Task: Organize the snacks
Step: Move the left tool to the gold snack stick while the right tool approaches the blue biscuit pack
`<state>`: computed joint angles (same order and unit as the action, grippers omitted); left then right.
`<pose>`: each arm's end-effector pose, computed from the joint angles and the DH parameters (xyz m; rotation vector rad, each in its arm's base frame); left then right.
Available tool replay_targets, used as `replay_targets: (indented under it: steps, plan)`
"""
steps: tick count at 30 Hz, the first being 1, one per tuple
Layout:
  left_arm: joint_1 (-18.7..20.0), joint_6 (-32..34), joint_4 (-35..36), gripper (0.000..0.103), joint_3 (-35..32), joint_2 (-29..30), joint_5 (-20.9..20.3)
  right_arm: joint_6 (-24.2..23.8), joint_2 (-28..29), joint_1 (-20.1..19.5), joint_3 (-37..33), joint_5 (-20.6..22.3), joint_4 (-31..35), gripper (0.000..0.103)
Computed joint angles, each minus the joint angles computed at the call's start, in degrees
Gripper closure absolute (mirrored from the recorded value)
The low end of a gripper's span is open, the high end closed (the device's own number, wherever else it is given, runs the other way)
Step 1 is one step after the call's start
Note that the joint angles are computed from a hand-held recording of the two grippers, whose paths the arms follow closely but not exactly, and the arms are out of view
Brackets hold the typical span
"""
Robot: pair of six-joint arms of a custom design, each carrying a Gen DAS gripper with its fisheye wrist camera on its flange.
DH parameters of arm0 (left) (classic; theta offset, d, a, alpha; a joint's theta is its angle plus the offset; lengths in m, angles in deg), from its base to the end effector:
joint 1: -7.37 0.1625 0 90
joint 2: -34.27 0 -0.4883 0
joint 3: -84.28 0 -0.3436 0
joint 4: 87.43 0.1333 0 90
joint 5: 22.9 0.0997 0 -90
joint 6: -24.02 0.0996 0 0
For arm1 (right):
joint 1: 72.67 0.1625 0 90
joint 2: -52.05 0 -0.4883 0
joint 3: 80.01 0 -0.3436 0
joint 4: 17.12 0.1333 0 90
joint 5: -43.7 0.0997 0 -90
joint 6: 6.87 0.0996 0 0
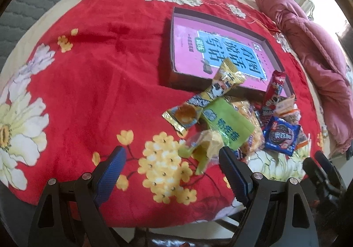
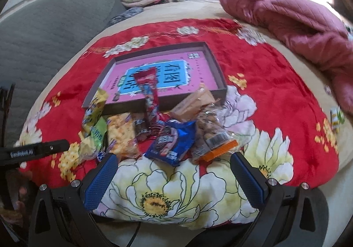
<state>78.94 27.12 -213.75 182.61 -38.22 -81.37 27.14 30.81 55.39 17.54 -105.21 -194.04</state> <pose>-0.0042 -0.5990 0.4131 0.4196 2.5675 -0.3343 0.4348 -0.4774 -0.0266 -0.0384 -2.2501 0.9154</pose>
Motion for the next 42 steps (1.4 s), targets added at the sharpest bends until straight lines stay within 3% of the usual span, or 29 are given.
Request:
replay_targets:
  steps: [8, 23, 25, 29, 42]
  plan:
    - [0.76, 3.56, -1.38, 0.016, -1.81, 2.33, -0.94, 0.57, -0.76, -1.78, 1.34, 2.54, -2.43, 0.007]
    - [1.22, 7.47, -2.53, 0.016, -2.90, 4.41, -3.13, -0.51, -0.98, -4.65, 1.91, 7.32, -5.48, 0.038]
    - [1.24, 7.85, -2.44, 0.016, -3.17, 4.76, -3.35, -0.67, -0.75, -4.76, 1.54, 7.16, -4.94, 0.038]
    - [1.23, 8.36, -2.22, 0.016, -3.86, 5.43, -3.81, -3.09, -0.25, -4.75, 0.87, 7.77, -6.45, 0.051]
    - [1.48, 10.59, -3.92, 0.016, -5.67, 8.12, -3.92, -3.24, 0.28, -6.49, -0.32, 11.44, -5.33, 0.052]
